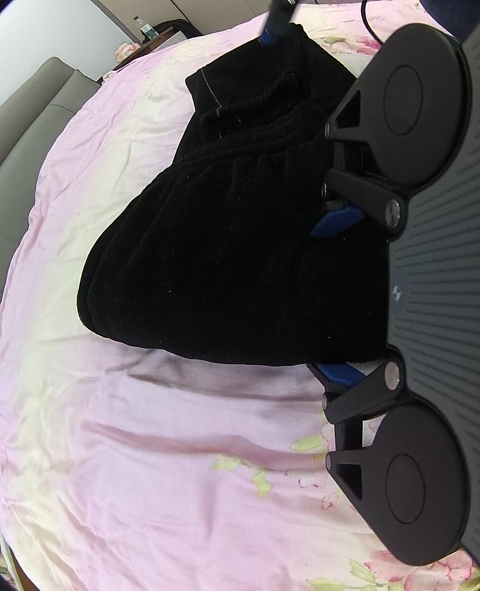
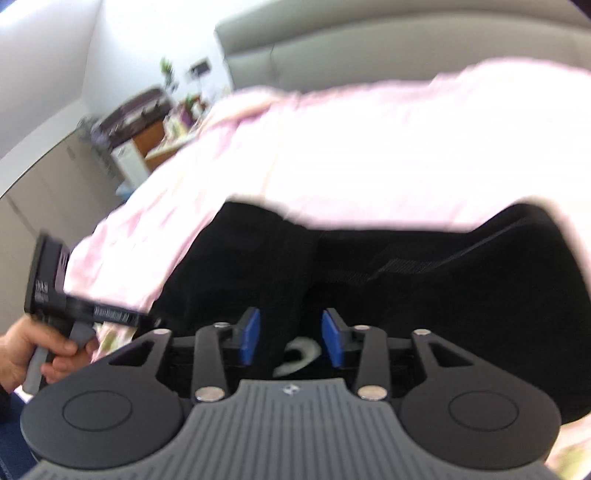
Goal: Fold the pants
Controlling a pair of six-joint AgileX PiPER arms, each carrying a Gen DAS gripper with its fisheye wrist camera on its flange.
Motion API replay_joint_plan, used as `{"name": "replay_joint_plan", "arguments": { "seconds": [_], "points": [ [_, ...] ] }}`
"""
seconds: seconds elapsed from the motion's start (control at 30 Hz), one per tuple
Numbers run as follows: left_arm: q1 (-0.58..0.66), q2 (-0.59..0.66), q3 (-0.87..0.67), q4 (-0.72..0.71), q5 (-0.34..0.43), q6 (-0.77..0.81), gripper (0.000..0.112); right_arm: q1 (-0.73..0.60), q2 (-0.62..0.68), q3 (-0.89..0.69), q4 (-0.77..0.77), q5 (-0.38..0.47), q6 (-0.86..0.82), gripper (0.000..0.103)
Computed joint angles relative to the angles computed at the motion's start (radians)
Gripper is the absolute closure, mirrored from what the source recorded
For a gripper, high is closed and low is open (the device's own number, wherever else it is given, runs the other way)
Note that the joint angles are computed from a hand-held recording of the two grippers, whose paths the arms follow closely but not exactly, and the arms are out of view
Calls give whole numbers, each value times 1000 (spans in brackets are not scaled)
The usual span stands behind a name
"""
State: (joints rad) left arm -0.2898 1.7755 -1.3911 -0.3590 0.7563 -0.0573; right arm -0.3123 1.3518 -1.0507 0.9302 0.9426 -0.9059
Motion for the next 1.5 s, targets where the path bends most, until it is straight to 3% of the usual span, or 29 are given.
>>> {"name": "replay_joint_plan", "arguments": {
  "seconds": [0.13,0.23,0.37,0.47,0.63,0.9,1.03,1.1,1.17,1.33,1.4,1.47,1.5],
  "points": [
    [30,22,-16,-59,21,16,32,-212,-8,-28,38,33,-124,54],
    [40,48,-32,-83,33,15,25,-358,39,-47,34,33,-171,49],
    [41,70,-41,-102,30,4,21,-509,161,-126,-34,19,-59,47],
    [38,75,-44,-98,25,-1,19,-522,266,-197,-78,17,84,43],
    [43,65,-18,-119,5,-1,19,-492,412,-279,-35,169,177,42],
    [48,30,64,-174,-68,30,18,-446,427,-248,10,190,183,38],
    [64,30,70,-214,-58,33,19,-445,431,-237,66,146,212,50],
    [70,30,66,-223,-46,34,20,-455,427,-226,101,148,202,50],
    [70,26,70,-221,-51,27,21,-452,429,-220,110,145,207,43],
    [52,21,66,-178,-56,-7,21,-417,439,-210,72,118,209,42],
    [62,25,59,-200,-40,7,29,-398,425,-208,45,94,199,53],
    [65,21,57,-202,-37,5,37,-392,416,-205,27,78,188,72],
    [65,14,62,-201,-46,5,44,-402,419,-208,43,94,184,75]
  ]
}}
